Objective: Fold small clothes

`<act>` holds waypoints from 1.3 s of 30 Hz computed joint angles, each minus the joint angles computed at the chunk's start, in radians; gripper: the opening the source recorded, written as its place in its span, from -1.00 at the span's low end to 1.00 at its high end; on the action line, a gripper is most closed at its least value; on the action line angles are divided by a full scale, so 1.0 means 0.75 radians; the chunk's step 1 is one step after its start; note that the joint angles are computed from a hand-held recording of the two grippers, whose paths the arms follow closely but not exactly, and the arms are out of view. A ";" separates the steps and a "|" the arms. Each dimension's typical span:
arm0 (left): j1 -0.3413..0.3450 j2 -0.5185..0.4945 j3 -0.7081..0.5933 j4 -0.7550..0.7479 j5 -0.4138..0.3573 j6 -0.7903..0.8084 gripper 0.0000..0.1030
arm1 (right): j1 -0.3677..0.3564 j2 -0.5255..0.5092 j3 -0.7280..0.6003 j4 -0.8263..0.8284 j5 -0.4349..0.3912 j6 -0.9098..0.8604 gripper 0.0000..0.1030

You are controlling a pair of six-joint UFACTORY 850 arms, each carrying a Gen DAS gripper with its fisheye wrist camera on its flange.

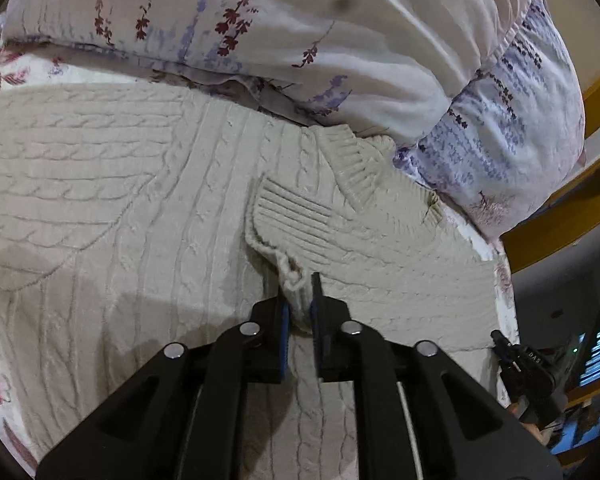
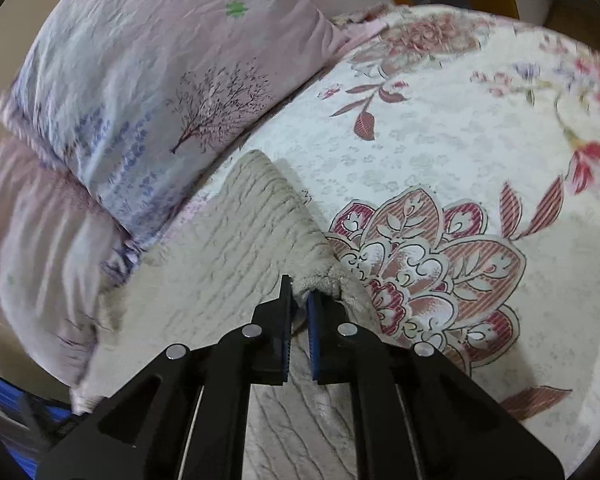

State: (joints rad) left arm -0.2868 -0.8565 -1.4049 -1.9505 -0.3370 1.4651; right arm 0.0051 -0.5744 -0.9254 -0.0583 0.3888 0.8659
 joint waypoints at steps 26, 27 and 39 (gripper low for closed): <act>0.498 0.286 0.556 -0.917 -0.267 0.377 -0.16 | 0.140 0.128 0.075 -0.068 0.021 -0.246 0.05; 0.505 0.277 0.545 -0.915 -0.274 0.356 -0.21 | 0.141 0.129 0.076 -0.073 0.022 -0.246 0.07; 0.558 0.225 0.503 -0.903 -0.331 0.275 -0.88 | 0.150 0.129 0.081 -0.114 0.042 -0.281 0.09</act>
